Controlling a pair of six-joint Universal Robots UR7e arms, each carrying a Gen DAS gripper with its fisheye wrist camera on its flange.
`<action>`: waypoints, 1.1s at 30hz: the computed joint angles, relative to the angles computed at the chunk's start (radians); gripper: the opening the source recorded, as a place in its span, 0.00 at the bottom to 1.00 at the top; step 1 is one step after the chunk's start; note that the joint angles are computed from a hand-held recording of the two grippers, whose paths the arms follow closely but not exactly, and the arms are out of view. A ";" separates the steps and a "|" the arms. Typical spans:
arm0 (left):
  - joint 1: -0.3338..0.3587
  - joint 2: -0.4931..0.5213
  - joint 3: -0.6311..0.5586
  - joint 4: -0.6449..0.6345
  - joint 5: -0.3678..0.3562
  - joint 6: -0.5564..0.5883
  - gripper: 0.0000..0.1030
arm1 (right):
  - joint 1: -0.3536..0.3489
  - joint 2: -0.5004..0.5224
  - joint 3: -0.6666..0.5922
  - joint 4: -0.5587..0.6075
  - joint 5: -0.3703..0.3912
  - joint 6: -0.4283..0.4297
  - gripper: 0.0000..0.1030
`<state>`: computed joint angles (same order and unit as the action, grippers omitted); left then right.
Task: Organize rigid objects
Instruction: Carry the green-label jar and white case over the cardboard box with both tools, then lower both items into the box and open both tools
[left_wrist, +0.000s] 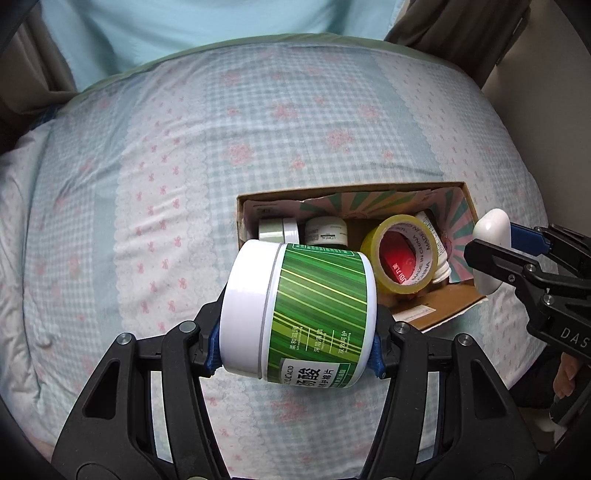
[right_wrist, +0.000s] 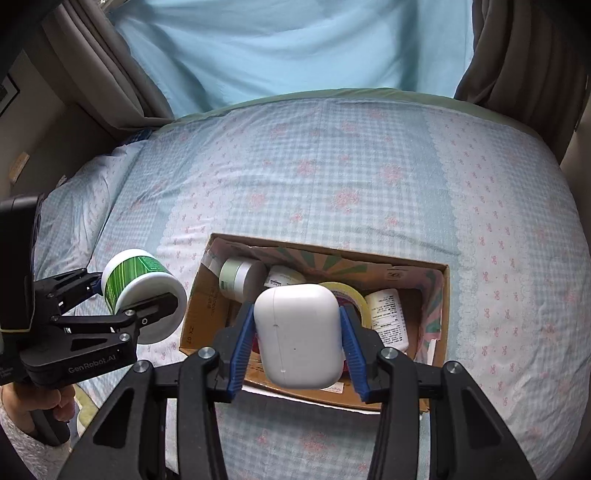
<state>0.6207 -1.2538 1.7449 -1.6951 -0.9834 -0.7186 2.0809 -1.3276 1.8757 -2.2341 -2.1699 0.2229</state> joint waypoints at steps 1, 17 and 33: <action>0.010 0.007 0.007 -0.008 -0.007 -0.001 0.53 | -0.007 0.006 0.009 -0.003 0.009 -0.009 0.41; 0.108 0.135 0.018 -0.029 -0.084 0.098 0.53 | -0.096 0.073 0.142 -0.112 0.071 -0.250 0.28; 0.081 0.109 0.004 -0.089 -0.105 0.103 1.00 | -0.095 0.037 0.185 -0.165 -0.057 -0.200 0.93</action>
<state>0.7013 -1.1450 1.7488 -1.7837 -1.0884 -0.6157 1.9859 -1.2904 2.0606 -2.3990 -2.2266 0.0225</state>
